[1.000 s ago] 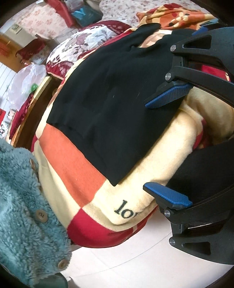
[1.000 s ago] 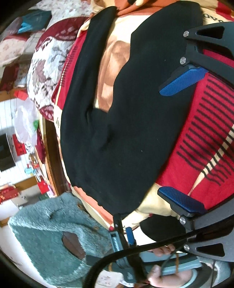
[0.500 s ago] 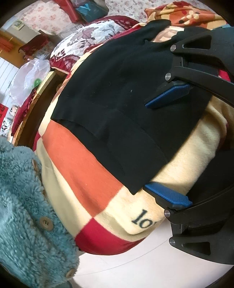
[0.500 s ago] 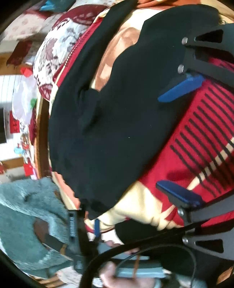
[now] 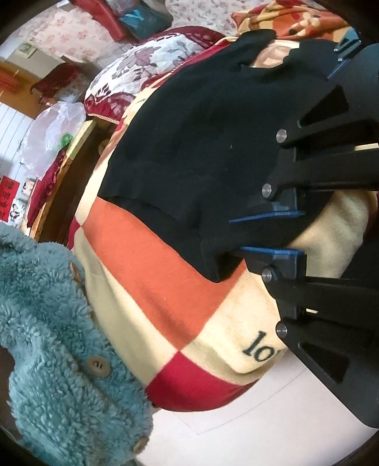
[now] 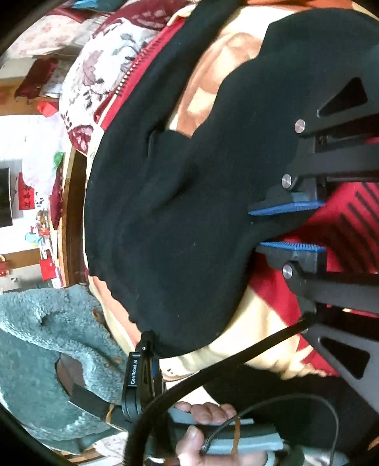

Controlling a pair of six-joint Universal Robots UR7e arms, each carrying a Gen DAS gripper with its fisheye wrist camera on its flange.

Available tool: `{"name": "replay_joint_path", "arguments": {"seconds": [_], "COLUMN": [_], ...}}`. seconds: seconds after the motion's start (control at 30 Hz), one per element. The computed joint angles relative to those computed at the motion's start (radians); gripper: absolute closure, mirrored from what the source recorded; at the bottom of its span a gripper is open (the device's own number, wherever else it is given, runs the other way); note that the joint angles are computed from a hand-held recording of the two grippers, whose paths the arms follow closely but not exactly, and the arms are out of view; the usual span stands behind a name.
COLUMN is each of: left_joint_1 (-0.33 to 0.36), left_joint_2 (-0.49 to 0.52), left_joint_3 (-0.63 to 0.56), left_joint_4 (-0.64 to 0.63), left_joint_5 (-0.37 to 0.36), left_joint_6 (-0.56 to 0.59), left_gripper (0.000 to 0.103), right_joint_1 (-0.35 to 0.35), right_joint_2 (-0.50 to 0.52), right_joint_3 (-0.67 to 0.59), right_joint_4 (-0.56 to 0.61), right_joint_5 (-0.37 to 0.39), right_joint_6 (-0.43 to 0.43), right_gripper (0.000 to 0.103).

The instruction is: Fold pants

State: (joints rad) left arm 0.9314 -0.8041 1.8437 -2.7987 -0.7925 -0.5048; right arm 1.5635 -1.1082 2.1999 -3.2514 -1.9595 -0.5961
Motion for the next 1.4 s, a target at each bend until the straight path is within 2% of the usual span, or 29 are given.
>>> {"name": "replay_joint_path", "arguments": {"seconds": [0.17, 0.33, 0.5, 0.57, 0.67, 0.73, 0.8, 0.9, 0.97, 1.03, 1.07, 1.1, 1.23, 1.37, 1.4], "left_joint_1": [-0.006, -0.016, -0.014, -0.009, -0.024, -0.037, -0.049, -0.071, -0.087, -0.103, -0.109, -0.114, -0.142, -0.147, -0.149], "left_joint_2": [-0.013, -0.04, -0.056, -0.05, -0.043, -0.048, -0.059, -0.079, -0.091, -0.096, -0.092, -0.087, -0.033, 0.067, 0.087], "left_joint_3": [0.005, 0.011, 0.026, 0.027, 0.039, 0.043, 0.054, 0.069, 0.078, 0.078, 0.071, 0.063, 0.019, -0.094, -0.116], "left_joint_4": [-0.046, -0.068, -0.043, -0.015, -0.011, 0.008, 0.007, 0.032, 0.026, 0.031, 0.035, 0.036, 0.038, 0.123, 0.144], "left_joint_5": [-0.014, -0.012, 0.019, 0.018, 0.059, 0.086, 0.101, 0.118, 0.098, 0.06, 0.038, 0.015, -0.091, -0.277, -0.303], "left_joint_6": [0.078, 0.123, 0.12, 0.107, 0.104, 0.08, 0.072, 0.062, 0.07, 0.085, 0.093, 0.101, 0.165, 0.251, 0.265], "left_gripper": [0.094, 0.097, 0.097, 0.097, 0.097, 0.096, 0.096, 0.094, 0.091, 0.078, 0.066, 0.061, 0.061, 0.061, 0.061], "right_joint_1": [-0.007, 0.011, 0.033, 0.023, -0.003, -0.019, -0.045, -0.083, -0.113, -0.144, -0.164, -0.175, -0.246, -0.287, -0.287], "right_joint_2": [-0.026, -0.033, -0.002, 0.015, -0.016, -0.066, -0.144, -0.26, -0.342, -0.418, -0.458, -0.479, -0.566, -0.586, -0.575], "right_joint_3": [-0.007, -0.02, -0.03, -0.032, -0.023, -0.015, 0.024, 0.078, 0.114, 0.144, 0.158, 0.162, 0.172, 0.165, 0.161], "right_joint_4": [0.055, 0.085, 0.094, 0.102, 0.148, 0.214, 0.216, 0.208, 0.198, 0.182, 0.174, 0.175, 0.191, 0.239, 0.244], "right_joint_5": [0.043, 0.076, 0.078, 0.069, 0.118, 0.16, 0.209, 0.211, 0.176, 0.104, 0.069, 0.041, -0.055, -0.069, -0.086], "right_joint_6": [0.063, 0.082, 0.055, 0.082, 0.14, 0.175, 0.195, 0.231, 0.247, 0.253, 0.259, 0.272, 0.344, 0.364, 0.365], "right_gripper": [0.091, 0.093, 0.093, 0.093, 0.084, 0.061, 0.06, 0.06, 0.059, 0.059, 0.058, 0.057, 0.054, 0.052, 0.052]}}
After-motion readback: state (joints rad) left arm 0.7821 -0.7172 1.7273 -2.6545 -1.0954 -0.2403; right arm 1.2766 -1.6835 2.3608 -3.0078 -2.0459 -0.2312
